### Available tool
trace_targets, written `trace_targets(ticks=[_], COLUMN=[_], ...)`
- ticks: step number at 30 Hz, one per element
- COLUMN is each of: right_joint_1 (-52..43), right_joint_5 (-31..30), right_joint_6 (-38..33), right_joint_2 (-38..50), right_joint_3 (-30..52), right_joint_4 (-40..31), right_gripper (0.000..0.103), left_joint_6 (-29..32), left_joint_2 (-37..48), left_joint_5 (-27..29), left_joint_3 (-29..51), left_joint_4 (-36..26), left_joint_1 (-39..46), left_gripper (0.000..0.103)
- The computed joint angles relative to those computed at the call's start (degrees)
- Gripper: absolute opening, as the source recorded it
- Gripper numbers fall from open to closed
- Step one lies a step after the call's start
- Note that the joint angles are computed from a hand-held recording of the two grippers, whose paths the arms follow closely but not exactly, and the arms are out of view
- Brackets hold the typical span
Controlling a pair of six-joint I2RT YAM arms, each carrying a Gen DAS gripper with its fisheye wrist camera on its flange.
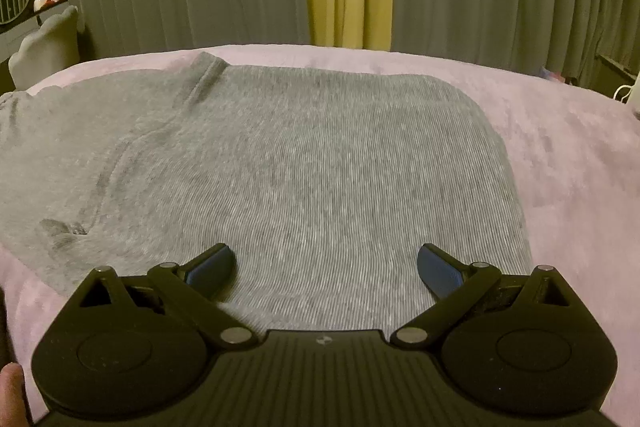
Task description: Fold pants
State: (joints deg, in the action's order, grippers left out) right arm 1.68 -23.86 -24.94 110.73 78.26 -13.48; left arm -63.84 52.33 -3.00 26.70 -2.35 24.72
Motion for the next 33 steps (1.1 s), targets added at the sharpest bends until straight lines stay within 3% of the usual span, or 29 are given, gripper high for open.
trace_targets(ticks=[1,2,3,4,5,7,9,11,14,16,19,24,26,29,31,32,33], right_joint_1=[0.09,0.20,0.26,0.26,0.19,0.26,0.35,0.45,0.70,0.75,0.22,-1.56,-2.36,-4.05,-5.36,-6.13,-6.77], right_joint_5=[0.10,0.19,0.24,0.21,0.11,0.20,0.28,0.38,0.87,0.88,-0.85,-4.29,-2.99,-2.88,-4.10,-4.94,-5.56], right_joint_6=[0.03,0.16,0.24,0.30,0.20,0.23,0.35,0.47,0.59,0.76,1.63,5.05,11.29,17.96,20.49,21.37,21.91], right_joint_2=[0.11,0.29,0.44,0.51,0.64,0.73,0.84,0.96,0.89,0.80,1.32,5.00,3.92,2.16,1.72,1.50,1.33], right_joint_3=[0.03,0.15,0.33,0.45,0.59,0.68,0.72,0.86,0.99,0.94,2.98,14.32,14.49,14.47,15.64,16.28,16.78], right_joint_4=[0.20,0.34,0.31,0.23,0.15,0.22,0.47,0.50,0.21,0.20,-2.71,-15.45,-13.30,-9.39,-8.84,-8.82,-8.93], right_gripper=[0.099,0.099,0.099,0.099,0.099,0.099,0.099,0.099,0.099,0.099,0.099,0.099,0.099,0.099,0.099,0.099,0.099], left_joint_6=[1.67,3.07,4.59,5.71,5.57,3.82,4.39,5.84,10.34,11.30,13.26,19.13,23.57,30.07,33.30,34.14,34.80], left_joint_2=[0.57,1.35,2.00,2.88,4.05,6.43,9.30,13.02,15.26,12.88,9.97,10.09,14.45,24.38,33.36,37.16,41.24], left_joint_5=[0.51,-0.14,-1.19,-2.32,-2.33,-0.74,3.79,5.60,1.32,-0.23,-7.85,-21.90,-27.07,-28.35,-26.92,-26.03,-24.12], left_joint_3=[0.11,0.62,0.81,1.04,0.94,0.62,2.09,7.77,14.29,14.76,17.35,27.24,33.44,42.81,50.50,53.27,56.44], left_joint_4=[1.33,1.40,1.35,0.86,1.09,3.47,5.61,0.86,-7.27,-8.14,-10.28,-11.00,-9.66,-6.46,-7.38,-7.81,-9.25], left_joint_1=[0.15,-0.32,-0.92,-1.35,-1.15,0.07,2.25,2.66,-0.19,-2.10,-8.53,-25.97,-34.69,-44.64,-49.70,-51.55,-53.12], left_gripper=[0.100,0.089,0.065,0.057,0.056,0.063,0.089,0.091,0.034,0.029,0.028,0.028,0.028,0.029,0.037,0.051,0.075])
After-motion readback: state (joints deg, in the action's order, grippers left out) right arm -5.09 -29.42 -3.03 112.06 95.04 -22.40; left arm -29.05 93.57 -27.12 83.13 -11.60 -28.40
